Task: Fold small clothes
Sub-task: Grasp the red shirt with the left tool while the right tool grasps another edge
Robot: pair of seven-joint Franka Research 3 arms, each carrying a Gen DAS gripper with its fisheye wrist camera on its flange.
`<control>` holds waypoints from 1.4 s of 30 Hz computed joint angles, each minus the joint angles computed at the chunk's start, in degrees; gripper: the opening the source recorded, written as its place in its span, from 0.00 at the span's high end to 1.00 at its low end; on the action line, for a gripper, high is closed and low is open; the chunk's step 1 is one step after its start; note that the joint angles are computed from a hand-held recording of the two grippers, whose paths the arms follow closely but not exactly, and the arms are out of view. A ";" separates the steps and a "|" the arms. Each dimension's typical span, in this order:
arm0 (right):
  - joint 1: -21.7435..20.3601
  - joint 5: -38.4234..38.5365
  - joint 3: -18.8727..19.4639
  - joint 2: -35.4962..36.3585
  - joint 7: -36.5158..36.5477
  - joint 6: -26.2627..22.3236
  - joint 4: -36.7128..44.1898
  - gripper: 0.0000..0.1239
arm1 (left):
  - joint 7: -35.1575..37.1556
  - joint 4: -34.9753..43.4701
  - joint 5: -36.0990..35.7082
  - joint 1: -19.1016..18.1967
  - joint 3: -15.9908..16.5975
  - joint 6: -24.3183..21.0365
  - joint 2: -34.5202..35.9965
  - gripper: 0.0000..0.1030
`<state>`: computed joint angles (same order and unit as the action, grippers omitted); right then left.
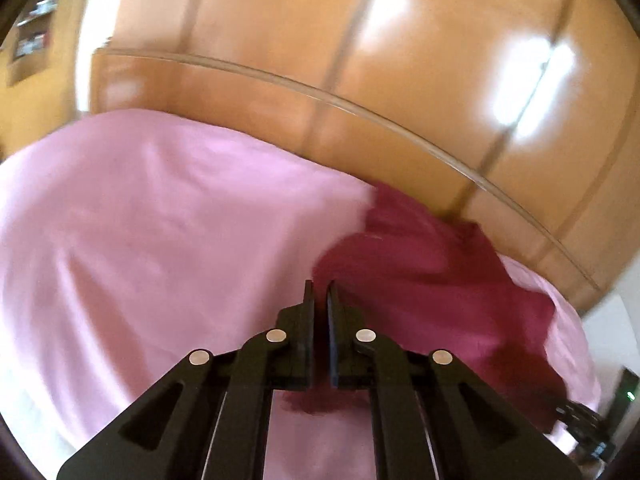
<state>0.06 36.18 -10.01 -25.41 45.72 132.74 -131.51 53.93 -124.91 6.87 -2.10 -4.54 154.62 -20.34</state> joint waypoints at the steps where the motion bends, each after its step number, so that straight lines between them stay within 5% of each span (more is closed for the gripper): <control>1: 0.17 0.25 -0.59 -0.23 -1.10 -0.73 0.45 0.93 | -0.70 -0.64 0.19 0.70 0.23 -0.03 -0.43 0.97; 6: 1.16 1.84 -1.76 -0.82 -5.09 -7.10 1.62 0.93 | -6.31 -2.51 6.19 4.37 -2.45 -6.74 -2.86 1.00; 9: 1.41 3.11 -1.71 -0.23 -5.61 -11.30 1.23 0.92 | -5.02 -5.62 4.52 2.74 -0.98 -8.46 -5.33 1.00; 15: -0.06 6.96 -2.88 1.11 -5.74 -18.19 1.65 0.68 | 6.76 -6.28 -0.37 -5.83 0.88 -5.25 -5.99 0.98; 17: -1.52 8.42 -3.74 2.63 -4.43 -19.24 3.00 0.61 | 15.56 -5.10 -6.58 -12.21 2.72 -3.88 -4.43 0.58; 18: -2.37 8.84 -3.97 3.18 -3.78 -19.31 3.45 0.61 | 18.76 -4.23 -8.61 -14.68 2.10 -2.06 -3.22 0.28; 19: -3.25 9.21 -4.25 3.81 -3.00 -19.38 3.92 0.60 | 20.62 -3.94 -9.71 -15.74 1.37 0.24 -2.38 0.22; 24: -7.56 9.79 -4.99 6.40 1.47 -17.49 5.33 0.54 | 39.48 5.56 -21.91 -26.99 0.83 0.11 7.23 0.22; 29: -10.06 8.55 -4.76 8.11 4.72 -14.50 5.66 0.49 | 46.40 15.84 -20.03 -27.52 -5.10 -6.30 17.42 0.20; 31: -10.48 8.29 -4.75 9.05 5.44 -14.33 6.29 0.49 | 40.29 18.46 -7.64 -26.61 -8.05 -7.89 20.82 0.25; 32: -10.68 8.28 -4.79 9.15 5.58 -14.33 6.22 0.49 | 37.74 19.85 -1.90 -26.09 -8.77 -8.48 22.69 0.42; 33: -10.88 8.41 -4.83 9.28 5.78 -14.22 6.26 0.49 | 35.95 21.15 1.82 -25.74 -9.24 -10.02 24.02 0.89; 34: -10.91 8.45 -4.47 8.87 6.06 -13.53 5.69 0.49 | 34.60 23.20 1.53 -25.30 -9.02 -12.91 25.48 0.95; 37: -10.45 8.85 -3.91 10.50 6.03 -11.99 6.24 0.53 | 32.64 22.05 -9.86 -19.20 -9.71 -10.43 23.27 0.95; 42: -8.12 11.72 -2.26 14.92 4.02 -11.63 9.16 0.59 | 27.70 19.37 -23.40 -11.86 -5.95 -3.52 16.51 0.95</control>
<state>-8.07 47.89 -12.28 -10.49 49.74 121.11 -122.34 81.63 -105.54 -16.54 -13.96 -10.49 151.10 -3.83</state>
